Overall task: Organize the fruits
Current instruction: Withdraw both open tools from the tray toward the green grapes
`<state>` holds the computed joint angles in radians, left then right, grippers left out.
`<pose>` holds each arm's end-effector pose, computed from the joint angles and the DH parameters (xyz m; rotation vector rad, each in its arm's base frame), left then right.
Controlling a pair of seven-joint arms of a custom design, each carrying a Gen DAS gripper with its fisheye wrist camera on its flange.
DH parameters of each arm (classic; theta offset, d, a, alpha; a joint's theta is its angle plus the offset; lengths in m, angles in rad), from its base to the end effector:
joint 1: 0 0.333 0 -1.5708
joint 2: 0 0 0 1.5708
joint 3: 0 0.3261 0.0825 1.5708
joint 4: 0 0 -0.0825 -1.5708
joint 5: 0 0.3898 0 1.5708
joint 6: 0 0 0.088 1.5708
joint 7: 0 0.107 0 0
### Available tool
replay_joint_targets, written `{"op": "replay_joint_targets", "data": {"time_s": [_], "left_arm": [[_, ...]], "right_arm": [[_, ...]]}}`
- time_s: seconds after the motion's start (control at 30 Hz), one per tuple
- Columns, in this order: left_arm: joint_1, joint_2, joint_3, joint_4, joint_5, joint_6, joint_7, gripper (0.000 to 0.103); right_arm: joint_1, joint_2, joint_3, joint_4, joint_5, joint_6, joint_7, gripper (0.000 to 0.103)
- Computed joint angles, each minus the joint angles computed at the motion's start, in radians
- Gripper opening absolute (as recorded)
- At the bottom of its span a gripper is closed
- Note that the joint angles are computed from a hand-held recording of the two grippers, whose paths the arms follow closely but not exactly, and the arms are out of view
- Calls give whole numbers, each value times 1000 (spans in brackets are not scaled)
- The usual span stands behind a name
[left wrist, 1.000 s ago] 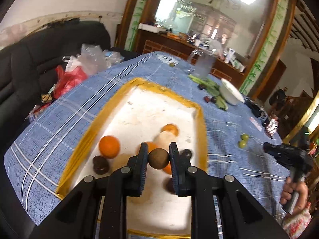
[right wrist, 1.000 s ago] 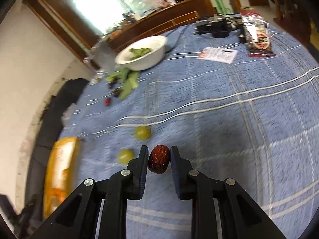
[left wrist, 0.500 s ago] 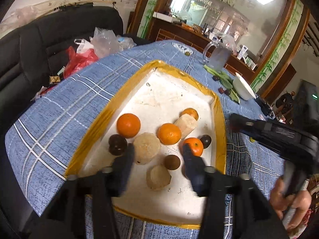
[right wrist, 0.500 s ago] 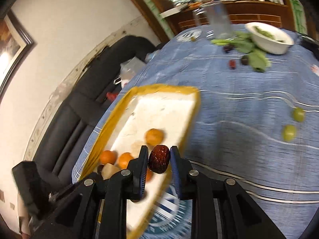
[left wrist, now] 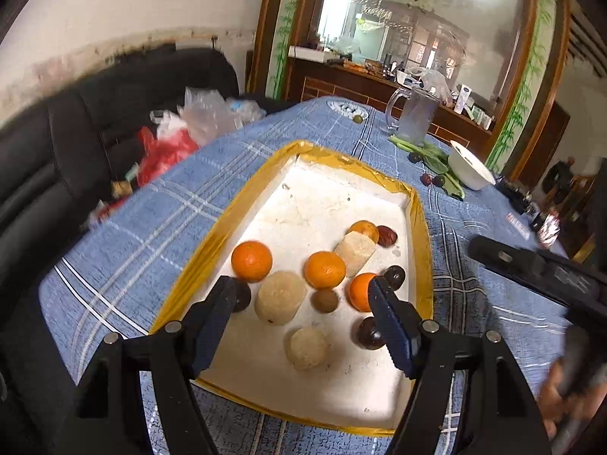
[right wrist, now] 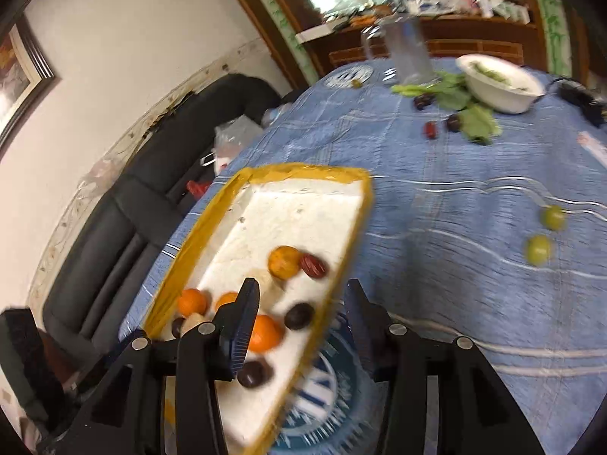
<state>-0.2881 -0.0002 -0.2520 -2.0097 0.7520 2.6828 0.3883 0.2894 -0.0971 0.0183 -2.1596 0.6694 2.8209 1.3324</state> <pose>0.5055 -0.3282 0.5318 -1.8352 1.7063 -0.8937 0.5482 0.1421 0.5277 -1.6240 1.6421 -0.2139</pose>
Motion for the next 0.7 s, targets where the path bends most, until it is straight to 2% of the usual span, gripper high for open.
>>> {"op": "replay_joint_targets", "data": {"time_s": [0.07, 0.1, 0.2, 0.33, 0.4, 0.43, 0.47, 0.57, 0.7], "left_arm": [[-17, 12, -14, 34, 81, -56, -45, 85], [-24, 15, -16, 44, 109, -74, -61, 86], [-53, 37, -24, 85, 189, -137, -97, 94], [-73, 56, -17, 107, 171, -154, -61, 94], [-80, 60, -13, 110, 156, -160, -50, 94], [-82, 59, -11, 108, 151, -156, -47, 94], [-83, 58, -9, 106, 148, -154, -46, 94], [-80, 53, -4, 94, 118, -129, -35, 94], [-76, 56, -2, 90, 78, -104, -16, 94]], "right_arm": [[-7, -66, 13, -83, -51, 67, 53, 64], [-12, -102, 21, -131, -84, 107, 90, 71], [-26, -174, 39, -235, -178, 188, 183, 73], [-173, -209, 160, -296, -410, 209, 391, 73], [-280, -208, 248, -294, -548, 188, 498, 74], [-307, -207, 269, -290, -607, 175, 544, 74], [-300, -205, 261, -291, -609, 175, 544, 74], [-202, -209, 170, -306, -584, 177, 513, 74], [-155, -205, 122, -313, -626, 180, 540, 74]]}}
